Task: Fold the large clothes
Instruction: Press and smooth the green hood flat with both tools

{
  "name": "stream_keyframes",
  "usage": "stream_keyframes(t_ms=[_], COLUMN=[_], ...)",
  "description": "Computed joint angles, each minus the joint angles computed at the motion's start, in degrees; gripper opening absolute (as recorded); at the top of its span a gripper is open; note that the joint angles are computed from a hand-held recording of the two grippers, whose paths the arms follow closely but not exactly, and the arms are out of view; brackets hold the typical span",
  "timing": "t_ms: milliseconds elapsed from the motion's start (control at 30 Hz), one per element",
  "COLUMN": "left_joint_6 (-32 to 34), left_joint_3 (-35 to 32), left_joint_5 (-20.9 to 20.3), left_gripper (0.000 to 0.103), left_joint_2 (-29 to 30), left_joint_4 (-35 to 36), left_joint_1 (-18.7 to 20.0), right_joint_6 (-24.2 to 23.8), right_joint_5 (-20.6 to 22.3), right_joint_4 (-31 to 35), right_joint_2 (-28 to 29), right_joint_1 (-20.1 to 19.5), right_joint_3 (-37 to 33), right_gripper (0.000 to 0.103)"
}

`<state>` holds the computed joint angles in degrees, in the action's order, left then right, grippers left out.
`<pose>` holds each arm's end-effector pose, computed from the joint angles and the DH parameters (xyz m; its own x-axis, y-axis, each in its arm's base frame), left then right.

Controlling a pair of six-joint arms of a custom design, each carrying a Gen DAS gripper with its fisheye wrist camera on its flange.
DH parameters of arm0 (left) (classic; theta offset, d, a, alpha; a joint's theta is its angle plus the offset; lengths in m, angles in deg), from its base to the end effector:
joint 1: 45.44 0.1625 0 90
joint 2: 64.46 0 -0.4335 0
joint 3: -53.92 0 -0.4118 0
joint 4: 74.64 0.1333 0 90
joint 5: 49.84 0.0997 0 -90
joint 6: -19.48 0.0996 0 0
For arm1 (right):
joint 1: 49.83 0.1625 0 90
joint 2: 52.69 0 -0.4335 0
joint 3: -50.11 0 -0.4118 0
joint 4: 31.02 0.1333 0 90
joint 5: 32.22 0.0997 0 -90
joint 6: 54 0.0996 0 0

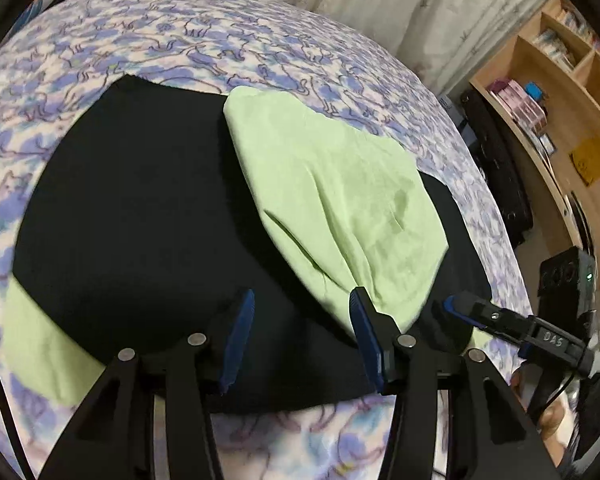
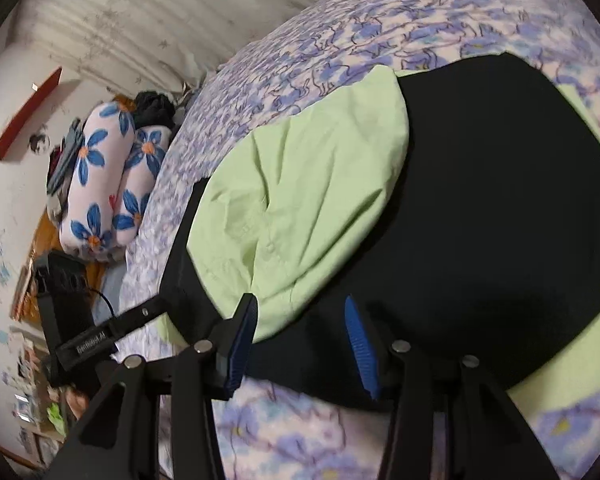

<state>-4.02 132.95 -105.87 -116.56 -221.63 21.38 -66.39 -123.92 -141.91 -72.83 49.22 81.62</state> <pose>-0.1259 -0.7740 0.2965 -0.9360 -0.2538 -0.2438 -0.0355 0.7572 -0.6522 0.2743 -0.8935 0.1489 -0.9316 -0.3578 0.0641 -0.3635 0.9186 -0.1553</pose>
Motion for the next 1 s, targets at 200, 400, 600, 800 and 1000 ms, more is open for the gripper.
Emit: stream_keyframes(t_ms=[200, 400, 600, 800, 1000], left_joint_6=[-3.2, -0.4, -4.3, -3.2, 8.0], left_joint_3=[-3.5, 1.8, 4.9, 4.0, 2.3], left_joint_5=[-6.5, 1.8, 3.7, 16.8, 24.0], left_gripper=[0.004, 0.002, 0.006, 0.043, 0.04], left_joint_2=[4.1, 3.6, 3.8, 3.2, 4.9], left_joint_4=[-7.2, -16.2, -13.2, -8.9, -17.9], left_joint_1=[4.0, 0.4, 0.5, -2.9, -5.4], right_joint_6=[1.5, 1.4, 2.1, -1.1, -9.7], right_joint_5=[1.9, 6.7, -0.2, -11.7, -14.8], right_joint_4=[-2.3, -15.0, -13.7, -21.4, -28.7], right_joint_2=[5.4, -4.5, -5.6, -7.3, -5.9], right_joint_1=[-0.5, -1.2, -1.7, 1.8, 4.4], right_joint_3=[-5.3, 11.9, 15.8, 18.0, 17.1], right_gripper=[0.014, 0.005, 0.006, 0.031, 0.031])
